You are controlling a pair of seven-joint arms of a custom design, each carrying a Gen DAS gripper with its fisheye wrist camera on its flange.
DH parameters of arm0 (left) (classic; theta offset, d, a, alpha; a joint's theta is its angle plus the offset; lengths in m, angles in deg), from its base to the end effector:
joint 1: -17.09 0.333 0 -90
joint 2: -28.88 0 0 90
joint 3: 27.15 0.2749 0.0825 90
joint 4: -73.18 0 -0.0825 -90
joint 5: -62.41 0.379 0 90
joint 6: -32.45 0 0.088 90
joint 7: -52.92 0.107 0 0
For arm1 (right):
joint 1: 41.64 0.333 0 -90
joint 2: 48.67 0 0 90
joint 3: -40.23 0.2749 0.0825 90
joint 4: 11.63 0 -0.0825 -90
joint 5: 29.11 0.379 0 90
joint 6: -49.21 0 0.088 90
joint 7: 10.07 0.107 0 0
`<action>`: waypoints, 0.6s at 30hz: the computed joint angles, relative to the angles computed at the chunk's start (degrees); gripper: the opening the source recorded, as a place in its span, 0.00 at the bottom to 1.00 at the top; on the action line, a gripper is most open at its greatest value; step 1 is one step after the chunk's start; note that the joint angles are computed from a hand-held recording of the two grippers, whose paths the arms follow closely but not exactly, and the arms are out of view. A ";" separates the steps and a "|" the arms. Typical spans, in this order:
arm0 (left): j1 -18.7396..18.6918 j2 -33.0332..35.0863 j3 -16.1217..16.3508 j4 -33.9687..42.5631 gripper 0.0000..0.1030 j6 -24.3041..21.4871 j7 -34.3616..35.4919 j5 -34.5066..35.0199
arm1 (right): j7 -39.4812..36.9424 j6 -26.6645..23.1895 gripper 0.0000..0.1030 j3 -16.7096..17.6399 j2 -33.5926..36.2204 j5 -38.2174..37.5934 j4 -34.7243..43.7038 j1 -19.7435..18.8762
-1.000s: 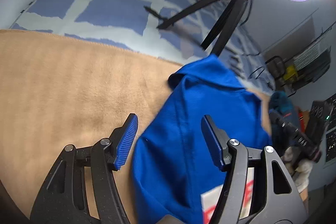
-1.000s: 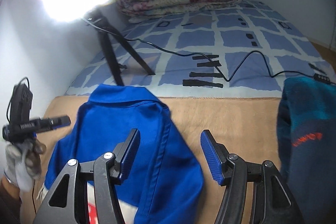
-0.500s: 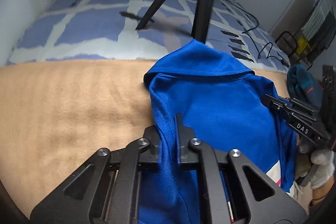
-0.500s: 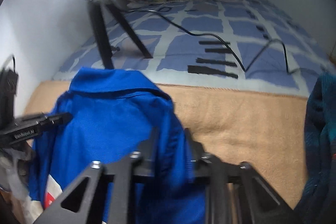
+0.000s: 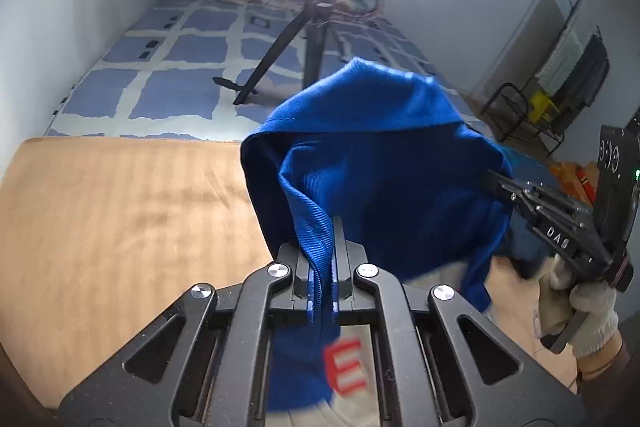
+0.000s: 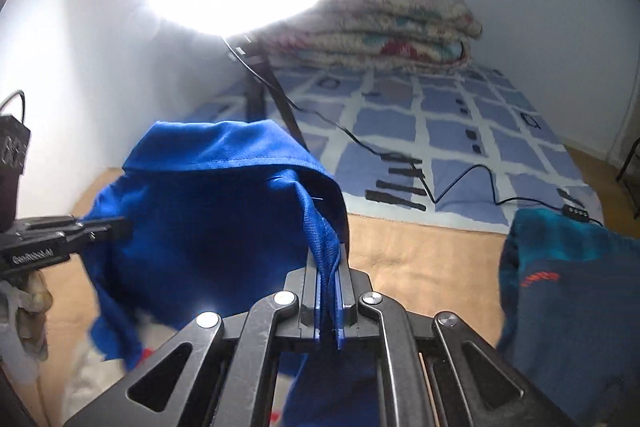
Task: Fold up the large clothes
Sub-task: 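Grasp the blue collar with both tools and lift it up, then fold the collar over the folded hem with both tools and release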
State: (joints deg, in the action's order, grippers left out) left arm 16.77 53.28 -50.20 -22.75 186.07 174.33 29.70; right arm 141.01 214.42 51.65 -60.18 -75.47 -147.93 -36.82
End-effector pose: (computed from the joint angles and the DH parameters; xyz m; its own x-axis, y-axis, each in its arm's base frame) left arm 0.6481 -0.2249 0.4009 -0.4996 -0.8027 0.3255 -0.7498 0.2126 -0.6266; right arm 0.4784 0.1848 0.4275 -0.0434 -0.9987 -0.0261 -0.6899 0.0489 -0.7222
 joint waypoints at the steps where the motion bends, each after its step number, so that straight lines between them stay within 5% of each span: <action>1: 1.40 -2.90 -1.21 -3.21 0.02 0.20 1.83 -2.21 | -0.57 0.01 0.02 -0.17 -2.66 1.28 -1.82 0.81; 7: 2.98 -18.63 -1.28 -17.54 0.02 -2.17 11.14 -17.24 | -5.81 -1.78 0.02 1.87 -17.16 11.40 -11.06 4.03; 18: -6.48 -47.92 7.80 -43.47 0.02 -5.33 20.54 -31.36 | -9.50 -13.99 0.01 9.63 -42.37 26.52 -23.89 14.41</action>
State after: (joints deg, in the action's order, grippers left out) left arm 10.29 5.35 -42.40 -66.22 180.74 194.87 -1.67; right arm 131.51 200.44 61.28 -102.55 -48.95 -171.82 -22.40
